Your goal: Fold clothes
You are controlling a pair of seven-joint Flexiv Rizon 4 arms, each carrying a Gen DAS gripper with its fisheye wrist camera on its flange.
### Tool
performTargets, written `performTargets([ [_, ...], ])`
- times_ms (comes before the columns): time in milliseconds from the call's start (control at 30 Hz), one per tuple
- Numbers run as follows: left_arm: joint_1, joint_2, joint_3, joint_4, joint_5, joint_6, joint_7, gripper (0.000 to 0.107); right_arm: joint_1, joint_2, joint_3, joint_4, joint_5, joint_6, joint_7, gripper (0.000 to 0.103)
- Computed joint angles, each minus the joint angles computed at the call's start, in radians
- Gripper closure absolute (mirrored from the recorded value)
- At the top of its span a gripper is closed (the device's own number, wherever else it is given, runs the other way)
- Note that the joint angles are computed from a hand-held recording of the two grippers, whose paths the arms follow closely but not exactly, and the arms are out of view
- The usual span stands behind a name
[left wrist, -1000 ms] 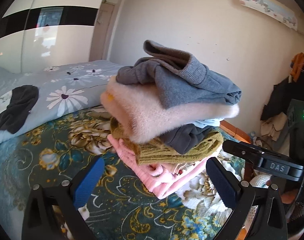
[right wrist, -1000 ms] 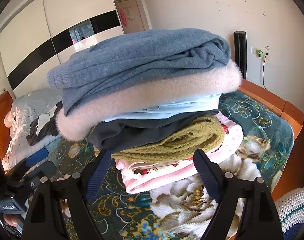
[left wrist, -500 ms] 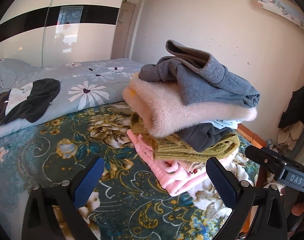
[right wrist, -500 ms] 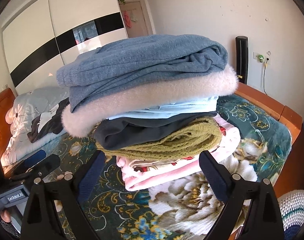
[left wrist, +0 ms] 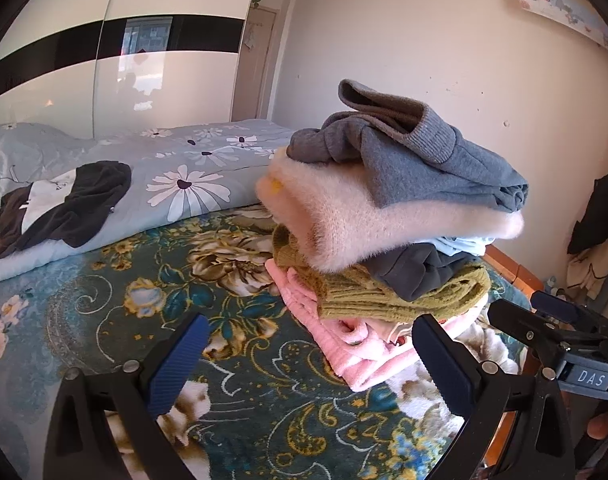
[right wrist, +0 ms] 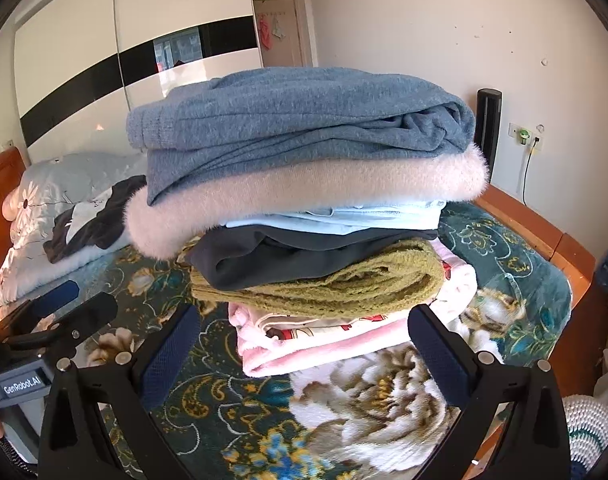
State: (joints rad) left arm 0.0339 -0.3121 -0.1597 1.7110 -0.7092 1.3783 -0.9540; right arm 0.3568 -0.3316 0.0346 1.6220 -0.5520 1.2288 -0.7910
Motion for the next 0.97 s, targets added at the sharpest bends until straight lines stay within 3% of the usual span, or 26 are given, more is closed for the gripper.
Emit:
performTargets([
  [300, -0.011, -0.016, 0.023, -0.021, 0.078, -0.006, -0.046, 0.004, 0.001, -0.018, 0.010, -0.036, 0.025, -0.057, -0.025, 0.000],
  [767, 0.002, -0.042, 0.006, -0.076, 0.067, -0.108, -0.048, 0.004, 0.015, -0.055, 0.000, -0.113, 0.042, -0.165, 0.017, 0.000],
  [967, -0.005, -0.042, 0.015, -0.066, 0.074, -0.054, -0.044, 0.004, 0.023, -0.062, 0.001, -0.134, 0.040, -0.200, 0.022, 0.000],
])
